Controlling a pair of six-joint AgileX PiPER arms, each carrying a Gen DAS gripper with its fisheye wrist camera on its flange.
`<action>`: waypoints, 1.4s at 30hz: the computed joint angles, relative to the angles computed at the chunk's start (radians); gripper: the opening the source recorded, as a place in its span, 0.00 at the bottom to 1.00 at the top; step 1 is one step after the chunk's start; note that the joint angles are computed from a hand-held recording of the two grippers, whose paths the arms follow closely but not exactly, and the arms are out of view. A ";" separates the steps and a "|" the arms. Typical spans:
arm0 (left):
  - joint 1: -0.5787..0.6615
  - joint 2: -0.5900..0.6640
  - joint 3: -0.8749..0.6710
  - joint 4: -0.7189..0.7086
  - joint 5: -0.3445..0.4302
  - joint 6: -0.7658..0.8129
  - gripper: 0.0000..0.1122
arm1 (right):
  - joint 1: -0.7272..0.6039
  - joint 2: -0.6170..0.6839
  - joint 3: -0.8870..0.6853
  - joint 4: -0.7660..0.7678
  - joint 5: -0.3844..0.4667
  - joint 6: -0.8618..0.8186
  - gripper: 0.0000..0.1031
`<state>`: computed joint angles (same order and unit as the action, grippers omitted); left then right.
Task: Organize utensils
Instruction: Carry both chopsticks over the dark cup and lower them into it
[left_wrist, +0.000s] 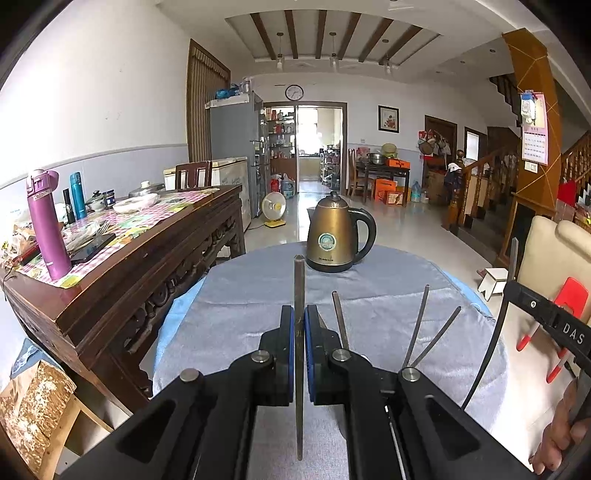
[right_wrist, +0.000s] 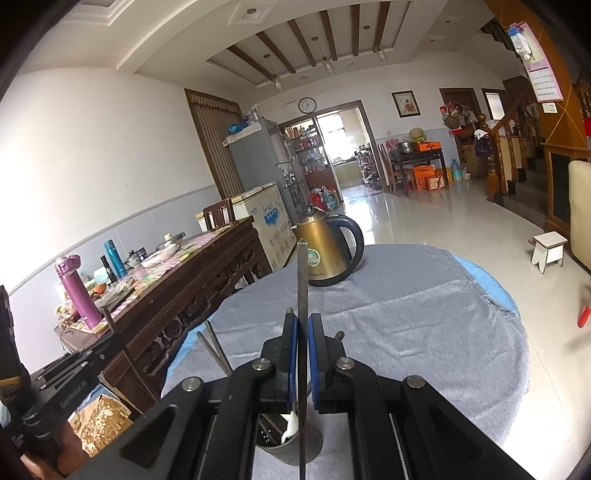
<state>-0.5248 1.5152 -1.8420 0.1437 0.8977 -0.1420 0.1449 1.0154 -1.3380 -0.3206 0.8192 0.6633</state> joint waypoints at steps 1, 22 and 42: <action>-0.001 -0.002 0.000 0.001 0.000 0.000 0.05 | 0.006 0.001 -0.003 -0.010 -0.001 0.009 0.07; -0.038 -0.042 0.012 0.035 -0.015 -0.023 0.05 | 0.006 -0.060 0.053 -0.027 -0.090 0.071 0.07; -0.019 -0.065 0.026 -0.036 -0.063 0.000 0.05 | 0.126 -0.034 0.106 -0.351 -0.169 0.358 0.07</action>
